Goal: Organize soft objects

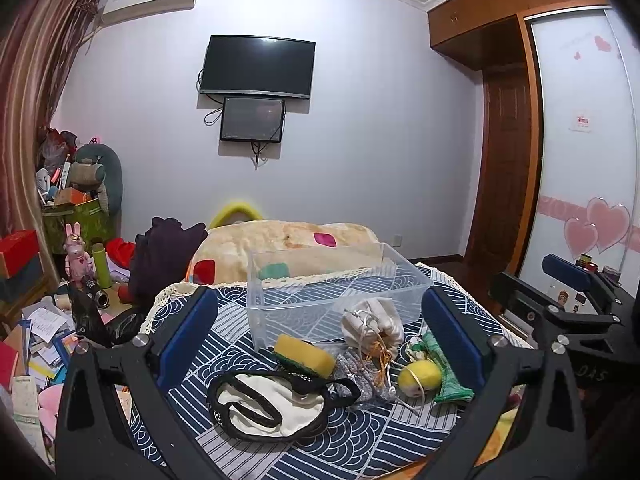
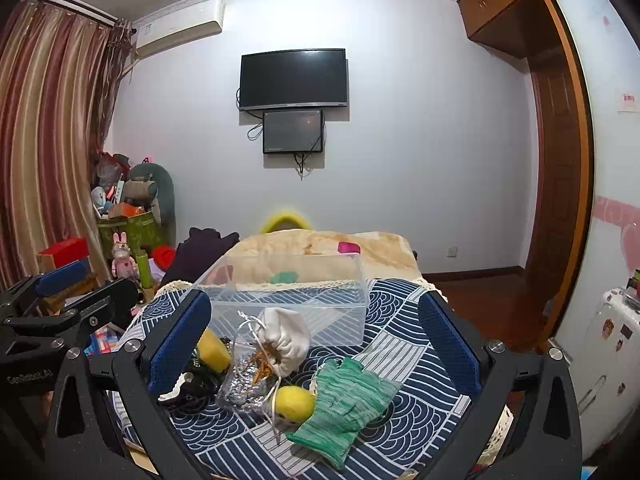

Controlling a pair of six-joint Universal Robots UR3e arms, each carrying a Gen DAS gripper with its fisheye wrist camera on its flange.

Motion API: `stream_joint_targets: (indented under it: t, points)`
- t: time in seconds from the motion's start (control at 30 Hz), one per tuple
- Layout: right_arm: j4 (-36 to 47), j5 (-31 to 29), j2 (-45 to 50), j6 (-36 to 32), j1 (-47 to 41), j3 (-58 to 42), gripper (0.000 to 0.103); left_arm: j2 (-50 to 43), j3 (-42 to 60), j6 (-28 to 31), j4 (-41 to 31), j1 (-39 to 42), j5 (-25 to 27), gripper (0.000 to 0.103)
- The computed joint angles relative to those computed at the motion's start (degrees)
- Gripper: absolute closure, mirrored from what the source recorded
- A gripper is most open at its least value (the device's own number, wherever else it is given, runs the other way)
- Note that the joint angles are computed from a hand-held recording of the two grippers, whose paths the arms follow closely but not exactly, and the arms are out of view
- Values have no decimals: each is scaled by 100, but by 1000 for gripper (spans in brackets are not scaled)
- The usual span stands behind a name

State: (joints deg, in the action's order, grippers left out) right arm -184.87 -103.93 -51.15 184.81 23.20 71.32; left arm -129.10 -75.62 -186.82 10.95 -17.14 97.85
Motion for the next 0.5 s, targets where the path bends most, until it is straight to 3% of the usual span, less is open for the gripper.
stream_joint_targets:
  t: [0.5]
  points:
    - [-20,20,-56,18,-14,58,0,11,-19,-12,-2,14,-16,0]
